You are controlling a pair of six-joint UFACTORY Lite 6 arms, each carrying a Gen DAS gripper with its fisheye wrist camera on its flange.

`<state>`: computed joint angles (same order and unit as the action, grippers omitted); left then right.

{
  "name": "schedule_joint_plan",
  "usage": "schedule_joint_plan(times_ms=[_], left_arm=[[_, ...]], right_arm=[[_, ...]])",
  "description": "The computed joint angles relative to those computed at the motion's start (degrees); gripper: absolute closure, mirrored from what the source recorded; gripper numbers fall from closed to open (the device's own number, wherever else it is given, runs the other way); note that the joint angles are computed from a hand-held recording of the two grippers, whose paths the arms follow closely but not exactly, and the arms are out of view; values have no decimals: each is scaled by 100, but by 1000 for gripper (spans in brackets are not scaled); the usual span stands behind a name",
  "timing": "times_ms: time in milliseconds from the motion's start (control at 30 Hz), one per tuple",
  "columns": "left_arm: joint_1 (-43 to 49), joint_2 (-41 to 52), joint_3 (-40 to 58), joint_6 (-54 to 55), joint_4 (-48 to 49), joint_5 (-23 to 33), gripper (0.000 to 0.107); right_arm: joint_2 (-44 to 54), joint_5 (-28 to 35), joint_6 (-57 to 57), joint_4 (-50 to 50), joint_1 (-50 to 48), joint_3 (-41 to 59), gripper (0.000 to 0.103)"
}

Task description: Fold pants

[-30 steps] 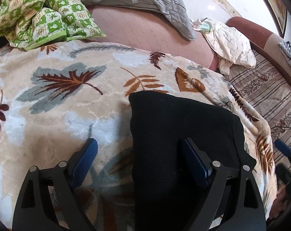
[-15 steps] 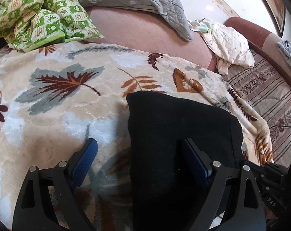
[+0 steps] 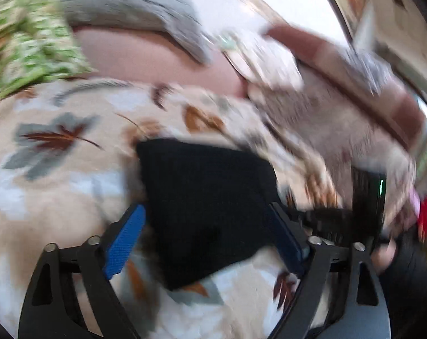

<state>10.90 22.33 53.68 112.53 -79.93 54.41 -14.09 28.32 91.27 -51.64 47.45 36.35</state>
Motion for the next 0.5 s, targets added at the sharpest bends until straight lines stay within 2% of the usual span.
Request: schedule_joint_plan(times_ms=[100, 267, 367, 433, 500], left_arm=[[-568, 204, -186, 488, -342, -1054, 29], [-630, 232, 82, -64, -22, -1049, 30], [-440, -225, -117, 356, -594, -938, 31], [-423, -311, 92, 218, -889, -827, 31], [-511, -211, 419, -28, -946, -900, 31]], right_arm=[[-22, 54, -82, 82, 57, 6, 101], [-83, -35, -232, 260, -29, -4, 101], [-92, -67, -530, 554, -110, 86, 98], [-100, -38, -1042, 969, -234, 271, 97], [-318, -24, -874, 640, -335, 390, 95]])
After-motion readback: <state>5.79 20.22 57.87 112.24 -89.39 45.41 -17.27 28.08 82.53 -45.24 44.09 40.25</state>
